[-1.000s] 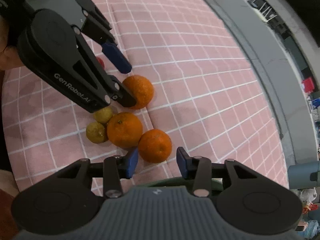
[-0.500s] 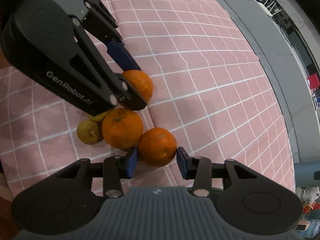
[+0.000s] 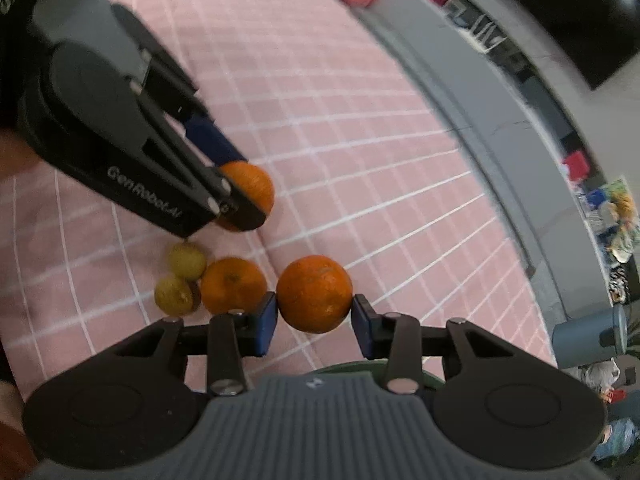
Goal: Organize fruits
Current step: 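Grasp an orange with the left gripper while the right gripper grasps another orange, then carry both oranges over the colander, open the left gripper while the right keeps holding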
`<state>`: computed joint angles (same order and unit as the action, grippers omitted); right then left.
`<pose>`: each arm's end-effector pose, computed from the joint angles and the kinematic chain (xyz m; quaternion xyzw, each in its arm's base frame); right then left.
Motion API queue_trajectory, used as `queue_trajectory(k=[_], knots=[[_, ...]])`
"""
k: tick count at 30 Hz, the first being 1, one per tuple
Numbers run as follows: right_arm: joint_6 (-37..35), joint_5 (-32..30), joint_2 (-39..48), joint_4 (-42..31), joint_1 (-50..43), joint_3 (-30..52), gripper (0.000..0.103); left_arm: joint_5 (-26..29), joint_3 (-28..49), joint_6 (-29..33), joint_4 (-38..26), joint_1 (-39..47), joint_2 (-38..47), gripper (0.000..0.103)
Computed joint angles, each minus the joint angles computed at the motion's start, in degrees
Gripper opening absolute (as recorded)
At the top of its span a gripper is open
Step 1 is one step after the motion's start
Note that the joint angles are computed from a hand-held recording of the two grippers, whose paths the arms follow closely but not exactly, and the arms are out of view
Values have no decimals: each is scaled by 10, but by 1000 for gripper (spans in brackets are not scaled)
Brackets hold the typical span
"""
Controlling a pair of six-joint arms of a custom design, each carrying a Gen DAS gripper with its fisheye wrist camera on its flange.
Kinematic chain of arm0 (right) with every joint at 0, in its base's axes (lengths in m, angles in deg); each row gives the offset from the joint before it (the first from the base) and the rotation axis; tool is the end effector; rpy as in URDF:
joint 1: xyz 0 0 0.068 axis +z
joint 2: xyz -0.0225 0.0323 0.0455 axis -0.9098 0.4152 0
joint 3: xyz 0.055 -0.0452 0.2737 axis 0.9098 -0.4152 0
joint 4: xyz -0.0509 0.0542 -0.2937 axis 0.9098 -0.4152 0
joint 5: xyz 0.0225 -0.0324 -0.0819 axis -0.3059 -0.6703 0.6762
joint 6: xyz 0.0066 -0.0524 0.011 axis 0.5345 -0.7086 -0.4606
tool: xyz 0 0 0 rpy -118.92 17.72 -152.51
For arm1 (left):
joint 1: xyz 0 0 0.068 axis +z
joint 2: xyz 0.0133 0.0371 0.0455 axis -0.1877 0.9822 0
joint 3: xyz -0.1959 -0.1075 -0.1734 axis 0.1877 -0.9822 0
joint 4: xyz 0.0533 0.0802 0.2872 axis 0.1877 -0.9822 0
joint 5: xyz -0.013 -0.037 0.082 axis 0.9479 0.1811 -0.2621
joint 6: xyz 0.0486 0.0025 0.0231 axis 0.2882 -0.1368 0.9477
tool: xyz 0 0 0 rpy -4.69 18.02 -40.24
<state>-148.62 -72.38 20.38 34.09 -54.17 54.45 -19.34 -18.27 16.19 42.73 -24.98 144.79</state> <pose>0.3235 0.0777 0.0523 -0.7080 0.6477 0.0269 0.2803 0.1850 -0.0412 0.0055 -0.1761 0.9066 -0.0872 0.3735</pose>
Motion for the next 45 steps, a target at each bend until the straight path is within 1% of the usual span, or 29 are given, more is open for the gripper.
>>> queue_trajectory(k=[3,5,7,9,11,14,18,20,22,25,26,29,32,35,38,40,45], knots=[[29,-33,-44,22,-19,-38,36,-12,-27,-17,-25,-19,-63,44],[53,-58,-71,26,-37,-56,36,-11,-42,-26,-67,-32,-127,44],[82,-96,-104,17,-67,-70,36,-20,-57,-34,-98,-51,-184,44],[106,-133,-130,6,-99,-83,36,-34,-64,-45,-143,-74,-247,44],[122,-163,-149,1,-133,-95,36,-55,-65,-60,-172,-105,-286,44],[140,-206,-172,-19,-192,-110,36,-74,-50,-75,-188,-147,-299,44],[158,-238,-173,-39,-267,-115,36,-94,-10,-80,-189,-193,-261,44],[152,-248,-165,-52,-300,-113,36,-102,13,-77,-188,-211,-233,44],[156,-250,-147,-58,-325,-104,36,-108,35,-70,-191,-223,-210,44],[180,-239,-124,-38,-341,-101,36,-98,73,-58,-195,-229,-163,44],[195,-231,-109,-17,-336,-100,36,-95,83,-56,-199,-230,-151,44],[224,-215,-79,8,-334,-87,36,-85,117,-46,-211,-231,-111,44],[244,-204,-69,25,-327,-87,36,-75,135,-40,-209,-232,-74,44],[262,-179,-57,46,-314,-85,36,-69,154,-34,-211,-230,-42,44],[275,-163,-36,38,-309,-65,36,-55,157,-26,-204,-223,-30,44],[286,-156,-25,34,-306,-53,36,-55,159,-26,-202,-226,-22,44],[299,-132,-13,37,-298,-47,36,-43,172,-16,-205,-215,-7,44]])
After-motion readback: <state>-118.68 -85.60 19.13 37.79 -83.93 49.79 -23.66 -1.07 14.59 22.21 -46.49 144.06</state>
